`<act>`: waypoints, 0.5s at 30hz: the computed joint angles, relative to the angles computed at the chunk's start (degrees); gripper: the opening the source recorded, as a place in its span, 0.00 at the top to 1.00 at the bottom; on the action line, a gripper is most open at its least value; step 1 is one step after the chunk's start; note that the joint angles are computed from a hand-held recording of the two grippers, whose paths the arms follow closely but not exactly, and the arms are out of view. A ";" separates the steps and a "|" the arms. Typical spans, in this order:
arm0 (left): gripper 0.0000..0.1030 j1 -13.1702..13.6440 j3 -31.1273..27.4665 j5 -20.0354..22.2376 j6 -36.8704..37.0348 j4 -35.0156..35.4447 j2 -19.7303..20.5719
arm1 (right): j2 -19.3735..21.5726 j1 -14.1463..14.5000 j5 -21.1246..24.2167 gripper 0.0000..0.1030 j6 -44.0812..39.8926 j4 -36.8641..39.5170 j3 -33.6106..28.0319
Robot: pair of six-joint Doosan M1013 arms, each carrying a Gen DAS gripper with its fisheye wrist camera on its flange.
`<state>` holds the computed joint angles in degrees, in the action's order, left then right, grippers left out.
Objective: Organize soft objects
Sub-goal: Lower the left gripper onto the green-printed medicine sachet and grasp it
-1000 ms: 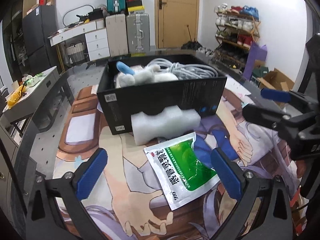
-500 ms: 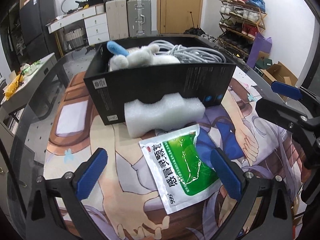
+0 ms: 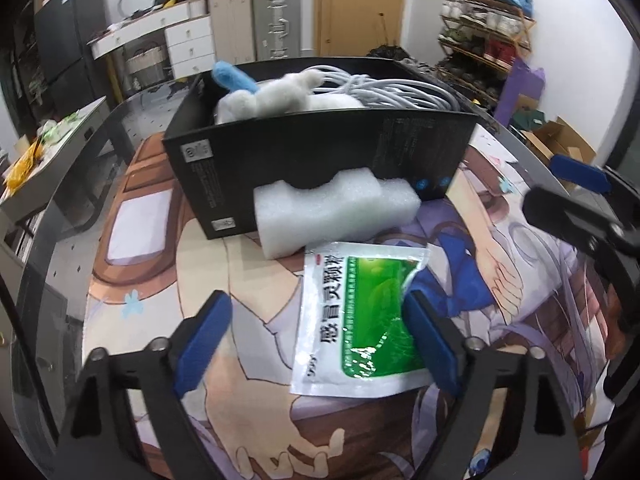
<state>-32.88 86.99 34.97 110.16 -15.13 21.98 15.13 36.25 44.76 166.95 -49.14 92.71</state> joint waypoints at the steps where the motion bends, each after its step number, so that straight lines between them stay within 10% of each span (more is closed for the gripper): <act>1: 0.29 0.03 0.22 -0.34 1.01 -0.38 -0.15 | -0.01 -0.04 0.05 0.01 0.01 0.10 0.01; 5: 0.52 0.29 1.22 -1.73 3.91 -2.09 -0.84 | -0.08 -0.13 0.12 0.01 0.13 0.44 0.13; 15: 0.71 1.72 2.69 -2.33 10.56 -8.52 -2.04 | 0.24 -0.29 -0.06 0.01 -0.72 1.28 -0.02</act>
